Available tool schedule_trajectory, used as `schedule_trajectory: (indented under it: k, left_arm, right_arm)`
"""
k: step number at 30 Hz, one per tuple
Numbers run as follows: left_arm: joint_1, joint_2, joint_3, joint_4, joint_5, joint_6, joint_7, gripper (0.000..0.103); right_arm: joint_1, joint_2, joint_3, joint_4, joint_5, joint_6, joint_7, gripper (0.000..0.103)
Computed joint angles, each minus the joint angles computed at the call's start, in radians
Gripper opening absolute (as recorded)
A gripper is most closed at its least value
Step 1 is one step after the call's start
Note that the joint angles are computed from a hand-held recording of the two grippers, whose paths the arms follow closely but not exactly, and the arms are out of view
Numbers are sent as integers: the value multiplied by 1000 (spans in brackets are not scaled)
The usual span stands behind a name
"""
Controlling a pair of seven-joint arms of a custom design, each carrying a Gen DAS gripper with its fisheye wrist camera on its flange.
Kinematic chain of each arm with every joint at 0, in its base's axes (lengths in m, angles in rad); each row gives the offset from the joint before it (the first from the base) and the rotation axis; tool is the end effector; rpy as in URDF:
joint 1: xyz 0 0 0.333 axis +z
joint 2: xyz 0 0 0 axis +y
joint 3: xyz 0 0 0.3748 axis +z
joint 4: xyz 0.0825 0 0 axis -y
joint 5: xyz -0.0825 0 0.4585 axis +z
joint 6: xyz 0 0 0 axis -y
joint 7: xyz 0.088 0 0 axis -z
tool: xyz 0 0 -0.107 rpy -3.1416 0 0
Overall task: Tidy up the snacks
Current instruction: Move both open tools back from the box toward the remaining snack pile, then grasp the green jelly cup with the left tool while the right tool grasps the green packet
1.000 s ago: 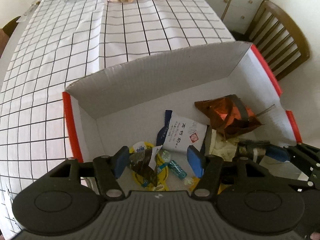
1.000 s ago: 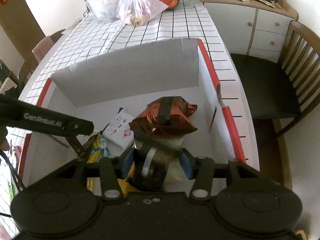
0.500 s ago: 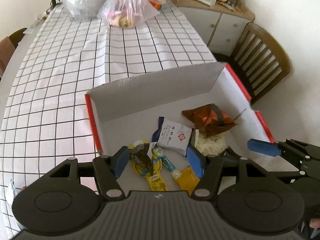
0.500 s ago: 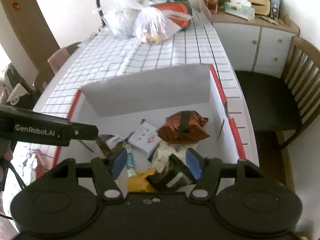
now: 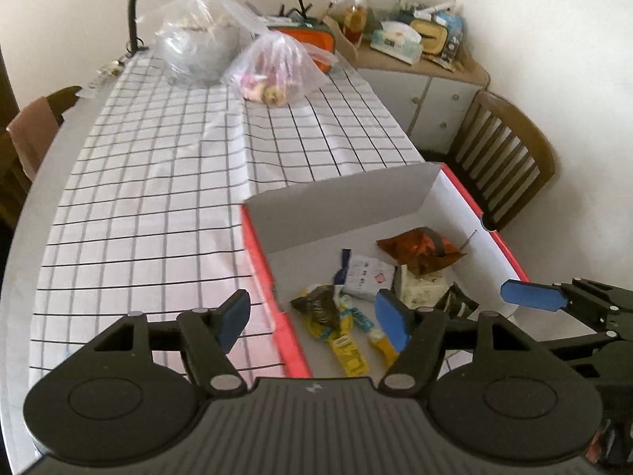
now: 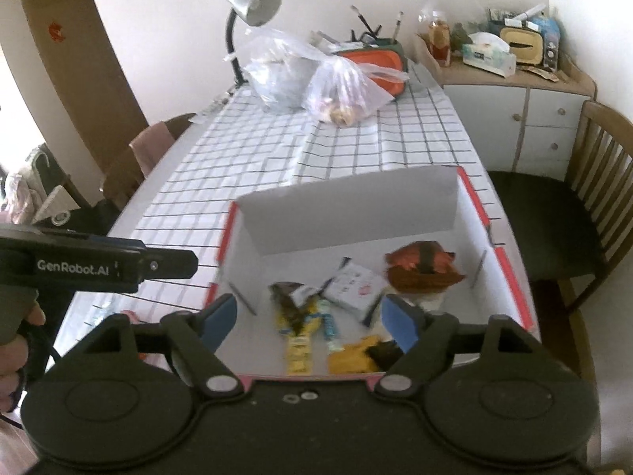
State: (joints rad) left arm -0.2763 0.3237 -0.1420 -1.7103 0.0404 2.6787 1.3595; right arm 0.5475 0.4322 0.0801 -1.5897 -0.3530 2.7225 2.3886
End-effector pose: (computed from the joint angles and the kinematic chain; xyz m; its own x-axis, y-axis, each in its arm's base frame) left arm 0.7163 -0.3053 0.5006 -0.2542 -0.9577 0.1353 -0.7982 0.1287 -0.5885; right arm 0.6593 0.4802 0.4874 0.1471 -0.9569 -0.2503 -0.7852 0.0409 -0.6179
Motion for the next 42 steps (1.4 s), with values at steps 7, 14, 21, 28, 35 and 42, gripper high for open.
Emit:
schedule_trajectory:
  k: [7,14,21,28,35,42]
  left_arm:
    - [48,-96,-5,-138,-44,81,54,73]
    - [108,-169,-15,-246,-127,132,139,77]
    - [161,-235,-4,-341,-190,164,217,77]
    - [208,-282,20,-429,-186,173,243,80]
    - [250,-283,36,-469,-189,149,244,80]
    - [277,-262,37,-496,-252,138,362,80]
  right_arm:
    - [54,23,-12,44,-39,1,65,93]
    - [98,62,-10,101,-57,-18,103,101]
    - [144,113,-12,172,-73,-43,126,102]
    - [170,191,13,271,-29,-97,100,103]
    - [198,285,32,398,36,-181,28,102]
    - [224,377,45,527,98,-262,-67,102]
